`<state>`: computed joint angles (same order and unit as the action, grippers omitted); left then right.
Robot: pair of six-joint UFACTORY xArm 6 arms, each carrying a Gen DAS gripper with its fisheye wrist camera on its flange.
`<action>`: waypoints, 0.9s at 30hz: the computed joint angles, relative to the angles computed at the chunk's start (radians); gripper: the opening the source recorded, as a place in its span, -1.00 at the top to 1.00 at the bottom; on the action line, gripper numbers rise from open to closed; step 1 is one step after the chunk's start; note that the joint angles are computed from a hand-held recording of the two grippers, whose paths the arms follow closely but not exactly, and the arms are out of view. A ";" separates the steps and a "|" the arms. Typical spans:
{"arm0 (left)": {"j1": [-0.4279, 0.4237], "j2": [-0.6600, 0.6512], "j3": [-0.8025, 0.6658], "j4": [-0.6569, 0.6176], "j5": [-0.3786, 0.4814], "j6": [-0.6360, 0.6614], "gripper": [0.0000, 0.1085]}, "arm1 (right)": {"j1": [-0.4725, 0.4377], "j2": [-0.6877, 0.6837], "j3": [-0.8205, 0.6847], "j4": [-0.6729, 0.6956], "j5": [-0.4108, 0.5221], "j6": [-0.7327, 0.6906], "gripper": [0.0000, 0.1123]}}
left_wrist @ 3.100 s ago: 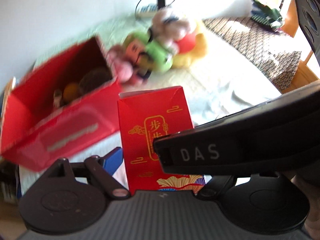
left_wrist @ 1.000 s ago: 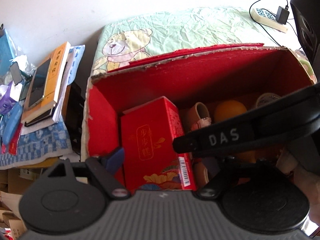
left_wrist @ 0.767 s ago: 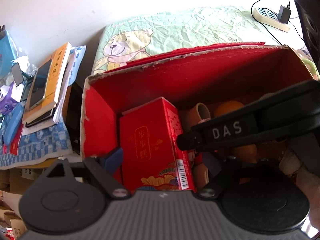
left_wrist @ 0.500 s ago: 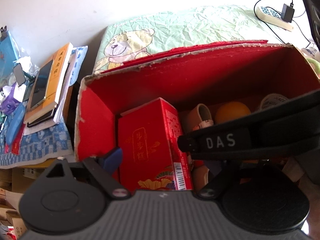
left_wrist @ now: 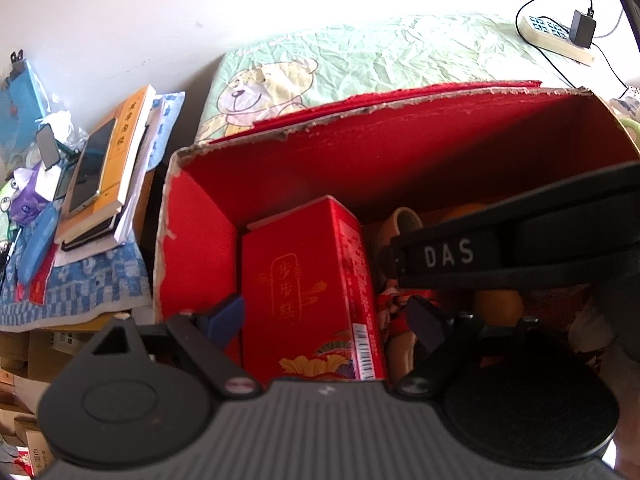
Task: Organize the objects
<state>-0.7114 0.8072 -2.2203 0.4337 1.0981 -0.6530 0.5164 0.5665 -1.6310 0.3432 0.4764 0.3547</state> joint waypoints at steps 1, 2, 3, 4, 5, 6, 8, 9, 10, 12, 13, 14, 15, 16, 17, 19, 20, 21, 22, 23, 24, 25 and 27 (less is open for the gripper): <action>-0.002 0.003 -0.006 0.001 0.005 -0.003 -0.62 | 0.001 0.000 -0.001 -0.014 -0.001 0.012 0.34; -0.002 0.002 -0.005 0.000 0.006 -0.008 -0.62 | 0.001 -0.001 0.001 -0.022 -0.005 0.016 0.34; -0.002 -0.002 0.001 -0.002 0.002 -0.013 -0.62 | 0.002 -0.004 0.006 -0.024 -0.011 0.017 0.34; -0.003 -0.009 0.010 -0.003 -0.002 -0.021 -0.62 | 0.002 -0.007 0.012 -0.028 -0.019 0.021 0.34; -0.002 -0.014 0.017 -0.005 -0.004 -0.028 -0.62 | 0.004 -0.008 0.016 -0.032 -0.029 0.026 0.34; -0.003 -0.020 0.025 -0.004 -0.007 -0.037 -0.62 | 0.005 -0.011 0.022 -0.028 -0.041 0.021 0.34; -0.004 -0.029 0.035 -0.001 -0.007 -0.055 -0.62 | 0.006 -0.008 0.017 -0.025 -0.038 0.010 0.34; -0.004 -0.032 0.037 -0.002 -0.004 -0.060 -0.62 | 0.005 -0.003 0.006 -0.037 -0.022 0.021 0.34; -0.006 -0.036 0.041 0.000 -0.002 -0.067 -0.62 | 0.005 -0.006 0.008 -0.062 -0.017 0.046 0.34; -0.008 -0.044 0.049 0.005 0.004 -0.084 -0.62 | 0.007 -0.019 0.025 -0.120 -0.031 0.099 0.34; -0.009 -0.047 0.052 0.008 0.007 -0.092 -0.62 | 0.008 -0.028 0.036 -0.154 -0.036 0.126 0.34; -0.011 -0.052 0.058 0.012 0.009 -0.100 -0.62 | 0.009 -0.035 0.044 -0.193 -0.032 0.152 0.34; -0.012 -0.055 0.062 0.015 0.011 -0.108 -0.62 | 0.009 -0.043 0.052 -0.234 -0.026 0.183 0.34; -0.014 -0.059 0.068 0.016 0.011 -0.113 -0.62 | 0.009 -0.055 0.067 -0.265 -0.035 0.208 0.34; -0.016 -0.063 0.074 0.019 0.011 -0.116 -0.62 | 0.008 -0.069 0.084 -0.291 -0.045 0.229 0.34; -0.023 -0.066 0.076 0.035 0.018 -0.126 -0.62 | 0.006 -0.091 0.112 -0.343 -0.061 0.273 0.35; -0.027 -0.063 0.069 0.048 0.029 -0.134 -0.62 | 0.005 -0.103 0.124 -0.372 -0.063 0.294 0.35; -0.031 -0.061 0.064 0.060 0.037 -0.141 -0.62 | 0.005 -0.115 0.135 -0.402 -0.065 0.316 0.35; -0.034 -0.062 0.062 0.071 0.041 -0.148 -0.62 | 0.006 -0.125 0.146 -0.432 -0.067 0.336 0.35; -0.036 -0.062 0.060 0.076 0.043 -0.153 -0.62 | 0.006 -0.137 0.158 -0.463 -0.068 0.358 0.35; -0.038 -0.064 0.060 0.081 0.046 -0.158 -0.62 | 0.007 -0.147 0.168 -0.499 -0.065 0.385 0.35; -0.039 -0.066 0.061 0.084 0.046 -0.162 -0.62 | 0.008 -0.156 0.175 -0.533 -0.060 0.411 0.34; -0.041 -0.069 0.061 0.087 0.051 -0.168 -0.62 | 0.009 -0.178 0.196 -0.598 -0.050 0.473 0.34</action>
